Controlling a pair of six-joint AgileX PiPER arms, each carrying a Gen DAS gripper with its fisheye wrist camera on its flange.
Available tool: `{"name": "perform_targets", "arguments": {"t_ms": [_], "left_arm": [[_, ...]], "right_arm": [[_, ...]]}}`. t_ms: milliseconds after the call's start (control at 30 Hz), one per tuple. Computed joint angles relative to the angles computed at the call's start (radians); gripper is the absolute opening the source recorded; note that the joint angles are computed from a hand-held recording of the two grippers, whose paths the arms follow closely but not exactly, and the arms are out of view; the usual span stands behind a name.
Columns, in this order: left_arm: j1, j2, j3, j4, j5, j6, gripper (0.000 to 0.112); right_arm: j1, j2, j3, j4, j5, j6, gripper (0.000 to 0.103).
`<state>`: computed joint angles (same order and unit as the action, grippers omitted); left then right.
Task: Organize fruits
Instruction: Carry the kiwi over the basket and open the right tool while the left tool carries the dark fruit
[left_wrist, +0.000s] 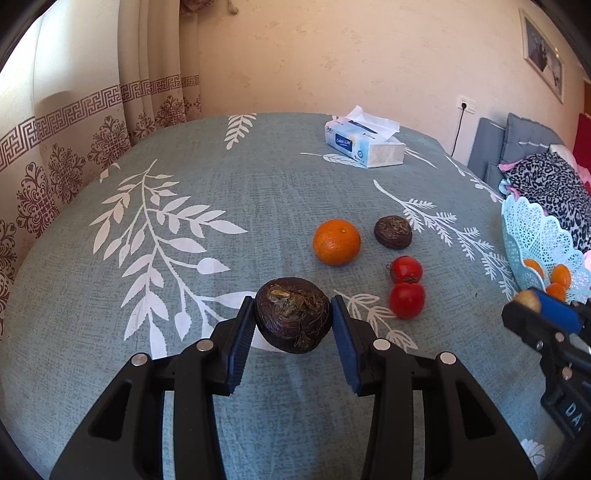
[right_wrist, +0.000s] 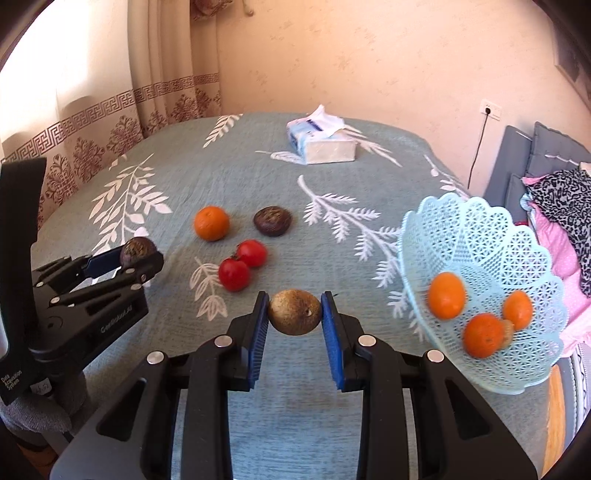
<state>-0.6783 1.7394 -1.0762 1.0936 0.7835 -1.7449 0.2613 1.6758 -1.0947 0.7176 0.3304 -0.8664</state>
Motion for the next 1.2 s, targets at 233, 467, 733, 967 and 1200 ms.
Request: {"name": "perform_targets", "arguments": {"t_ms": [233,467,733,967,1200], "left_arm": [[-0.022,0.012,-0.040,-0.025,0.008,0.041,0.042],[-0.051,0.042,-0.118,-0.045,0.037,0.106,0.042],[-0.082,0.096,-0.238,-0.082,0.066,0.205,0.042],[-0.105,0.164,-0.369,-0.125,0.071,0.308,0.042],[-0.121,0.241,-0.518,-0.177,0.080,0.423,0.042]], "right_arm": [[-0.066,-0.007,-0.007,0.032,-0.001,-0.024,0.029],[-0.141,-0.004,-0.014,0.059,-0.018,-0.048,0.029],[-0.248,0.021,-0.031,0.117,-0.016,-0.096,0.029],[-0.307,0.039,-0.047,0.169,-0.005,-0.135,0.029],[-0.336,0.058,-0.063,0.194,-0.006,-0.158,0.029]]}}
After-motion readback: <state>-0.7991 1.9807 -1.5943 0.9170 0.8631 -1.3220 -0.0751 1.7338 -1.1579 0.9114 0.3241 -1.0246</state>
